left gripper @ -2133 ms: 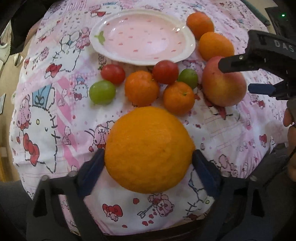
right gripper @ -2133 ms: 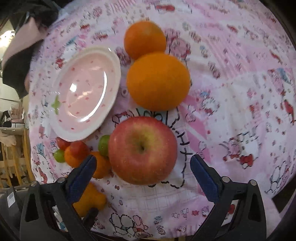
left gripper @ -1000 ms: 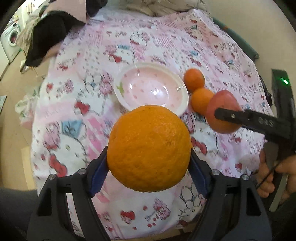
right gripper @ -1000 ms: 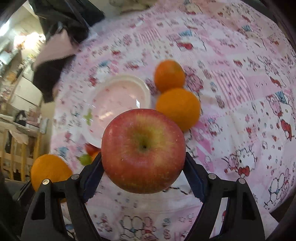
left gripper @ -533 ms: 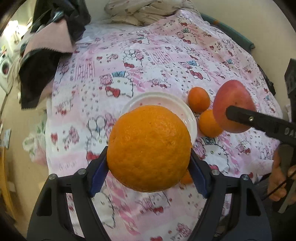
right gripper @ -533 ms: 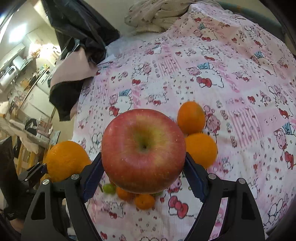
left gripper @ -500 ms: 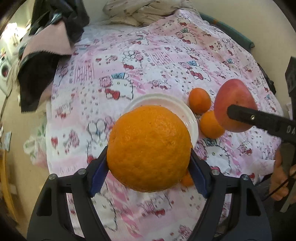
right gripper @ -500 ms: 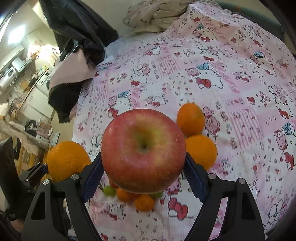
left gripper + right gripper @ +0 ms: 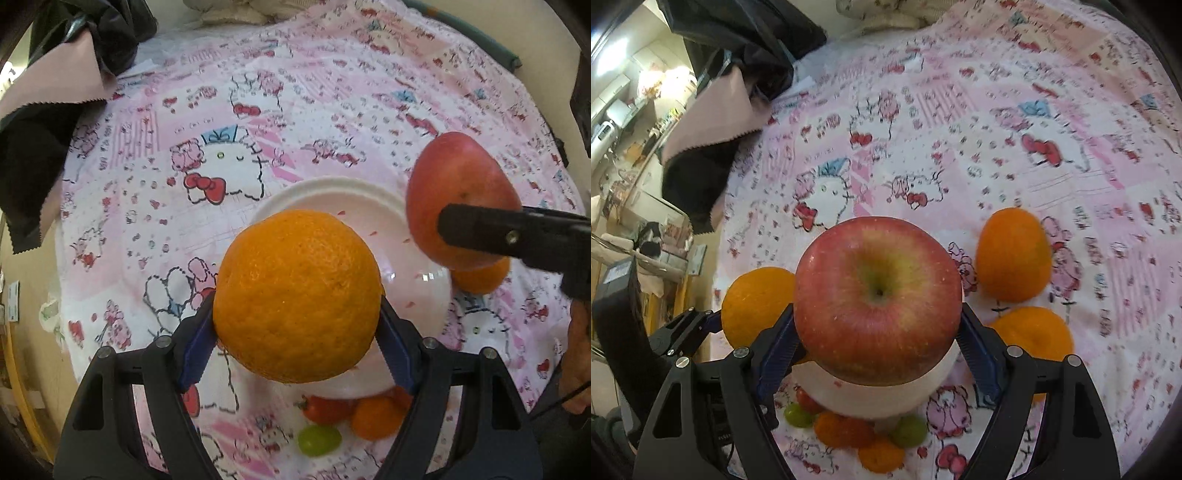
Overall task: Organize fruits
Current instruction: 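Carry both fruits onto the pink plate and open both tools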
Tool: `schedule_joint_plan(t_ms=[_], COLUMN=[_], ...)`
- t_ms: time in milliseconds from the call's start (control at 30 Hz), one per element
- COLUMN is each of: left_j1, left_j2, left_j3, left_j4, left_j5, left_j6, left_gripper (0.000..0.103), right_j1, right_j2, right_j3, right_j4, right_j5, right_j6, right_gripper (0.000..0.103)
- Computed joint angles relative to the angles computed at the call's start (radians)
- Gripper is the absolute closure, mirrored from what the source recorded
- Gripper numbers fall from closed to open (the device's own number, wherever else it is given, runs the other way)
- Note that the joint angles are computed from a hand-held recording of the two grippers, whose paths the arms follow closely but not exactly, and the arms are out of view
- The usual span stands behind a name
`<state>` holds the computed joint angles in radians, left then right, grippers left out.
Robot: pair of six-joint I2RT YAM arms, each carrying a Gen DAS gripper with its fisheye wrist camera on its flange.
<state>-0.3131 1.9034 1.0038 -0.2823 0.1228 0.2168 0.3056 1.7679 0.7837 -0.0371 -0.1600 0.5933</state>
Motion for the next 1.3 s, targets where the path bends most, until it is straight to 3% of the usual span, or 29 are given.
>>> schedule_joint_plan(t_ms=[167, 533, 733, 967, 1033, 1300], left_j1=[-0.004, -0.009, -0.011, -0.016, -0.017, -0.030], left_j2=[0.101, 0.209, 0.223, 0.226, 0.228, 0.195], left_j3=[0.065, 0.148, 0.162, 0.156, 0.161, 0.122], left_j4=[0.004, 0.005, 0.000, 0.017, 0.010, 0.040], left_j5=[-0.008, 0.004, 0.009, -0.001, -0.002, -0.036], left_j6=[0.030, 0.039, 0.030, 0.017, 0.012, -0.003], left_gripper=[0.027, 0.026, 0.024, 0.021, 0.021, 0.021], right_j1=[-0.010, -0.034, -0.023, -0.050, -0.056, -0.041], right_j2=[0.166, 0.329, 0.332, 0.299, 0.286, 0.261], right_j3=[0.107, 0.206, 0.206, 0.160, 0.150, 0.144], right_j4=[0.006, 0.011, 0.016, 0.080, 0.099, 0.082], right_j5=[-0.025, -0.075, -0.052, -0.106, -0.124, -0.087], right_j6=[0.001, 0.038, 0.037, 0.072, 0.073, 0.044], right_gripper=[0.019, 0.019, 0.018, 0.016, 0.011, 0.011])
